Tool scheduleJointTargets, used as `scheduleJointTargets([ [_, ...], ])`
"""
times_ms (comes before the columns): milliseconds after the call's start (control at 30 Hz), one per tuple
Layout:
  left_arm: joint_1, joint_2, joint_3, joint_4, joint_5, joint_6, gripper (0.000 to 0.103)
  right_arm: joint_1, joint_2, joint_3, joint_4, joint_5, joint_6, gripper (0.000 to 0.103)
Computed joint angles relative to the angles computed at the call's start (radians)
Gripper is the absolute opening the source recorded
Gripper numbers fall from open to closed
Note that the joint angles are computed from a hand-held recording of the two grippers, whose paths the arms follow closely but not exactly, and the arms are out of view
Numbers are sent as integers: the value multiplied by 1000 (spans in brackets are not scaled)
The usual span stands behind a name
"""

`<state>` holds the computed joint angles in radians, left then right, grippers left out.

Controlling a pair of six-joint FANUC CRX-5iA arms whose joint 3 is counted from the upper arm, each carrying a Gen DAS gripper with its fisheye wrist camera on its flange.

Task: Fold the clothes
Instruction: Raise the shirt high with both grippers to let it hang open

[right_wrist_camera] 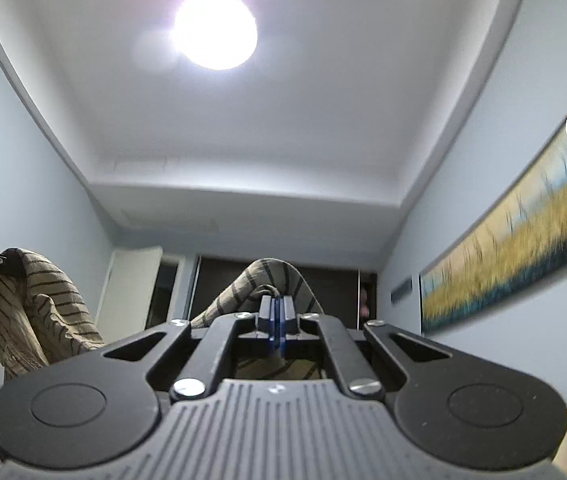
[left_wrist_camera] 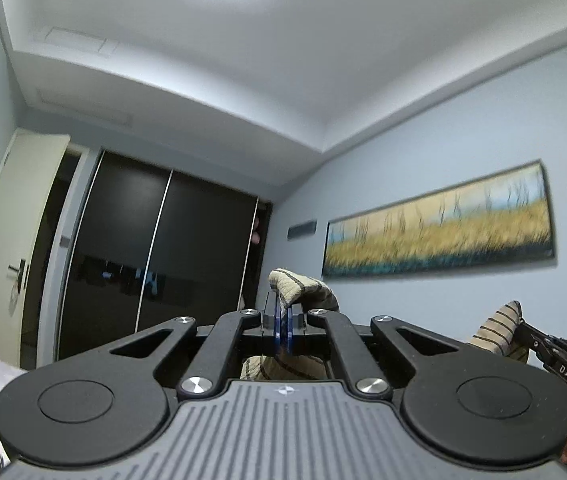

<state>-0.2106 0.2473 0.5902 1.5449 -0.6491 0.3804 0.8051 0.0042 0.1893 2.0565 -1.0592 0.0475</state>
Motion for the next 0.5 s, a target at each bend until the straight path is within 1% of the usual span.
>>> scheduleJointTargets([
  [67, 7, -12, 4, 29, -7, -19, 1, 28, -1, 19, 33, -6, 22, 3],
  [200, 3, -73, -56, 120, 1, -117, 1, 69, -2, 39, 84, -10, 60, 3],
  [300, -5, -87, -61, 127, 13, -140, 1, 85, -4, 43, 95, -7, 68, 3],
  [367, 1, -81, -47, 81, 12, -110, 1, 85, -10, 36, 81, 5, 59, 3],
  [500, 40, -21, 39, -96, -34, 55, 1, 76, -9, 23, -13, 16, 63, 3],
])
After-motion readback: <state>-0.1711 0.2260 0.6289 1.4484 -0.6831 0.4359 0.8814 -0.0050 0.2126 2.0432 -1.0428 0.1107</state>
